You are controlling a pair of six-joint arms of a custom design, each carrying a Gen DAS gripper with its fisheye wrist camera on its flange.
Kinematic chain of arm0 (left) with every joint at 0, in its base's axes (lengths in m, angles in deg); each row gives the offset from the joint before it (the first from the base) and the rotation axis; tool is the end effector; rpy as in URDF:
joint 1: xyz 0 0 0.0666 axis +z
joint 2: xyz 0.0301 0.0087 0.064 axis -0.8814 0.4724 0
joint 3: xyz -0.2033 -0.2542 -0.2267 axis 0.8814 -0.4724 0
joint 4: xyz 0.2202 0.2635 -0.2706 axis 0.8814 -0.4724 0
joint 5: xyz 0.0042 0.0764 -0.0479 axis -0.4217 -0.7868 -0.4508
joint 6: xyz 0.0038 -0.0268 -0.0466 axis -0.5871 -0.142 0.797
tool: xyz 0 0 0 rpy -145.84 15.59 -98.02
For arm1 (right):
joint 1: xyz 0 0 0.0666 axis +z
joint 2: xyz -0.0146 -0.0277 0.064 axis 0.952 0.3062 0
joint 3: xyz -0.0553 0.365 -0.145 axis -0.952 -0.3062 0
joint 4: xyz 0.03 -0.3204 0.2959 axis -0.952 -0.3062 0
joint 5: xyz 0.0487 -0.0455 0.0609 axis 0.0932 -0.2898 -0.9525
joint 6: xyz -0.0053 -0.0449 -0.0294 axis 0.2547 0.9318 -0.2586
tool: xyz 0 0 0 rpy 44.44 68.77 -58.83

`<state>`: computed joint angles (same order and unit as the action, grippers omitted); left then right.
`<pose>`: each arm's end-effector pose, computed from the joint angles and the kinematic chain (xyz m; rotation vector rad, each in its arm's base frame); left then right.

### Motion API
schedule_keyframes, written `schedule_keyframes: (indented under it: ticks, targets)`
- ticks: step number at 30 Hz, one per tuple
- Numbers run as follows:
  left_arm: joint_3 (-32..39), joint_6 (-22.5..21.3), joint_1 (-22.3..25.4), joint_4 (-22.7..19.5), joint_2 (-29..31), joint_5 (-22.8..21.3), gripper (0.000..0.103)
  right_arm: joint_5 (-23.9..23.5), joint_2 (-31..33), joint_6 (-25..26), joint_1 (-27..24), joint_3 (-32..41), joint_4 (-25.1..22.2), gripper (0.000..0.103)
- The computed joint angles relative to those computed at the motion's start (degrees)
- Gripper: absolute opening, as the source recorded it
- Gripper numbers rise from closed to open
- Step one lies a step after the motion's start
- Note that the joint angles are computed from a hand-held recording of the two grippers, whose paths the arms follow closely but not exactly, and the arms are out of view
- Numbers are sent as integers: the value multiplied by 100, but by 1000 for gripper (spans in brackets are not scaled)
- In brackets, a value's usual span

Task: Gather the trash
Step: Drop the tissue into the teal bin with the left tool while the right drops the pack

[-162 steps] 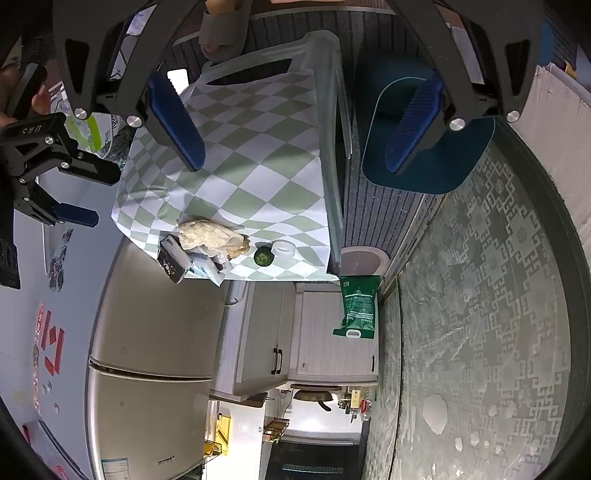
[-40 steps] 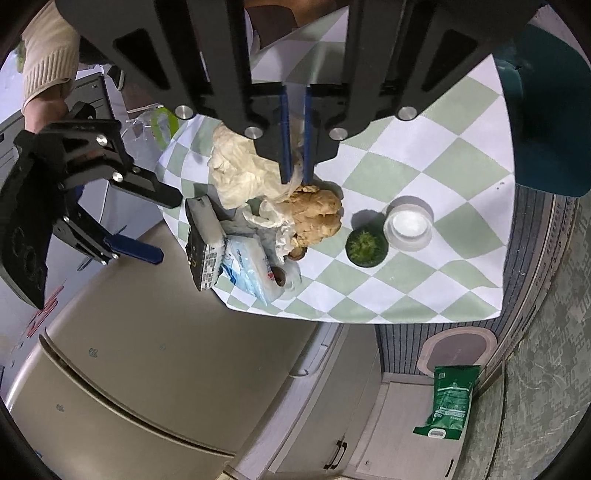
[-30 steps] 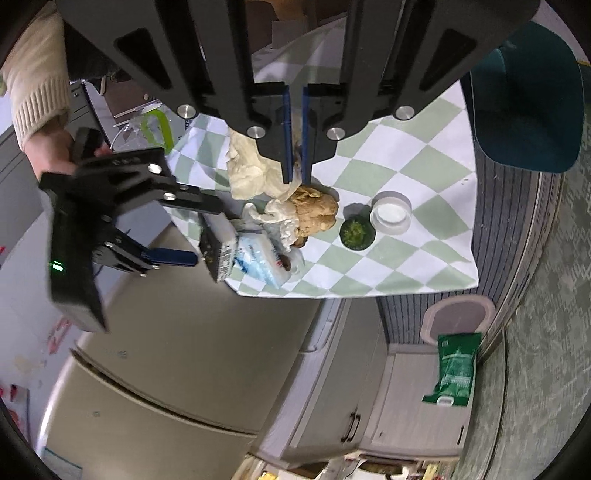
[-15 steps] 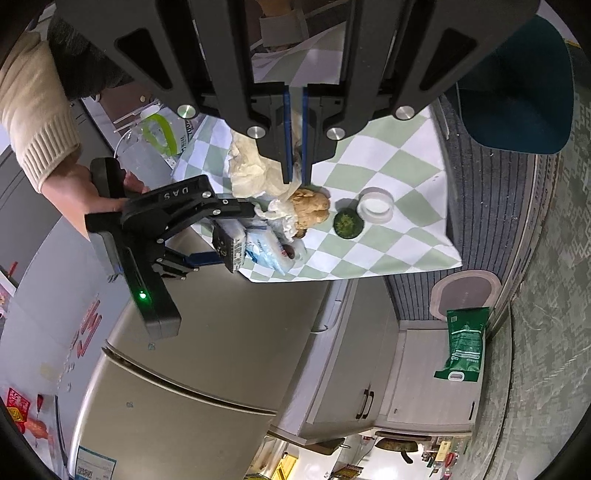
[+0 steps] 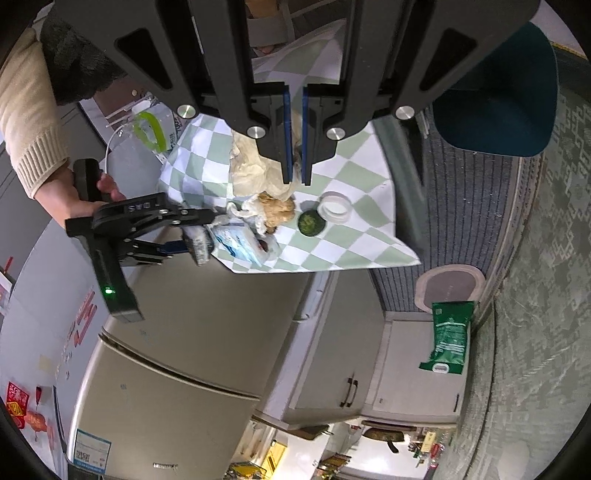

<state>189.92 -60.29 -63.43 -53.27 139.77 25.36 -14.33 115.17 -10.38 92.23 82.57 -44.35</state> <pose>0.5803 -0.0450 0.5073 1.0189 2.0996 -0.9236 0.4968 0.1696 0.5092 0.0182 2.5383 -0.1554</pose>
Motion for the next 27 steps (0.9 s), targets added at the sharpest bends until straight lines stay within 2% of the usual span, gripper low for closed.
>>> schedule_keyframes:
  ticks: [7, 14, 21, 27]
  targets:
    - [-155, 449, 294, 665, -101, 37, 5, -15, 74, -14, 249, 309, 359, 71]
    - [-102, 792, 626, 1080, 3, -98, 5, -117, 677, 124, 586, 1043, 485, 71]
    - [-88, 1098, 898, 1594, 131, -405, 5, -211, 1452, 301, 881, 2011, 362, 71]
    - [98, 1136, 1036, 1588, 431, -817, 5, -380, 2247, 408, 1049, 3035, 81, 71]
